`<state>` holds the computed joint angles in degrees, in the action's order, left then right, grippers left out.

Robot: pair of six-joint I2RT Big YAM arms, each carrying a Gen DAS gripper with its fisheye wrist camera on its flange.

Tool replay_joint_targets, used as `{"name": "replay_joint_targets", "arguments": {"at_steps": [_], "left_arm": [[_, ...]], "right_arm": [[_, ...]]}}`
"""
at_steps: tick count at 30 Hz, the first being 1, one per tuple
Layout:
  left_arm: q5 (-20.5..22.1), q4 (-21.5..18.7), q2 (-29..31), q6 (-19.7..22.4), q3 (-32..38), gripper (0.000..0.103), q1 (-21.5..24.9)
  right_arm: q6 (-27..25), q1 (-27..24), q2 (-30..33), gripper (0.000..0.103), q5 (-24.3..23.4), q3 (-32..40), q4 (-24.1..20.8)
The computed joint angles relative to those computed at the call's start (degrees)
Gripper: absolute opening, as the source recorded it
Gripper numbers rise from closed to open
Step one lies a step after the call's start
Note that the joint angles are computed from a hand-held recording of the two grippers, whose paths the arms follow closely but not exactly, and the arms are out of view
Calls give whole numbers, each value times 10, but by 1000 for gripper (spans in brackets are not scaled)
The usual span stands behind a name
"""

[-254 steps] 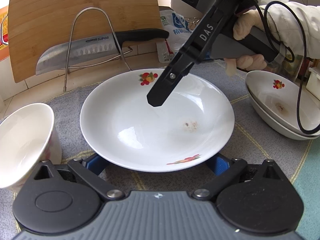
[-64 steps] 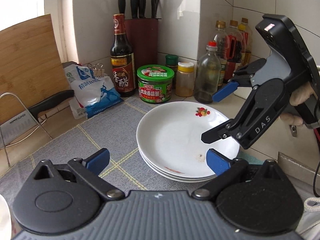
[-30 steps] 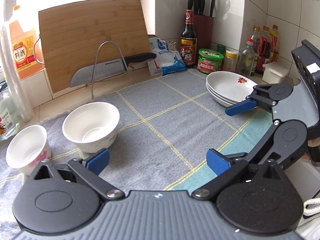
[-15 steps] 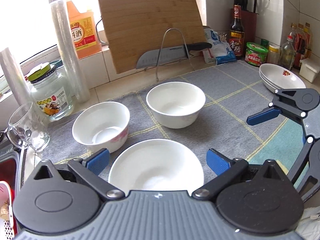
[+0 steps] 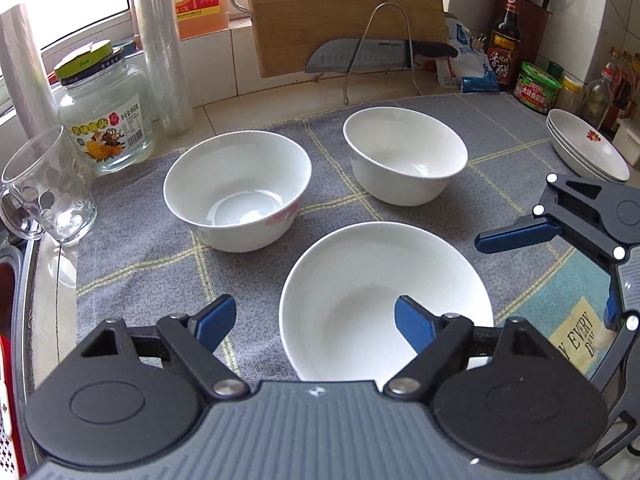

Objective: Organize plates and bowls
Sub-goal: 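Grasp the rim of a white bowl with the left gripper, then lift the white bowl with the left gripper and carry it beside the other bowls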

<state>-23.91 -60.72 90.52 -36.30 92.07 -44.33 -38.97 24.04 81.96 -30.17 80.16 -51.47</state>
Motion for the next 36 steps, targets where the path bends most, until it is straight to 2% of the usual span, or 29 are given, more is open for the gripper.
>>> {"name": "replay_joint_targets", "arguments": {"at_steps": [3, 5, 9, 12, 15, 26, 36], "left_arm": [[24, 12, -6, -4, -8, 77, 7], [33, 15, -8, -3, -11, 74, 8], [52, 18, -7, 4, -9, 62, 11], [55, 22, -8, 8, -10, 61, 11], [59, 22, -8, 8, -10, 54, 12], [62, 15, -6, 10, -3, 52, 8], [70, 15, 18, 30, 38, 52, -4]], "right_arm": [[1, 5, 3, 101, -1, 2, 2], [-1, 7, 5, 96, -2, 4, 1], [-5, 9, 8, 86, -3, 8, -4], [-10, 8, 9, 84, -7, 8, -5], [-16, 7, 10, 83, -12, 9, -6], [-14, 6, 5, 81, -9, 10, -13], [-20, -22, -15, 81, -13, 9, -32]]}}
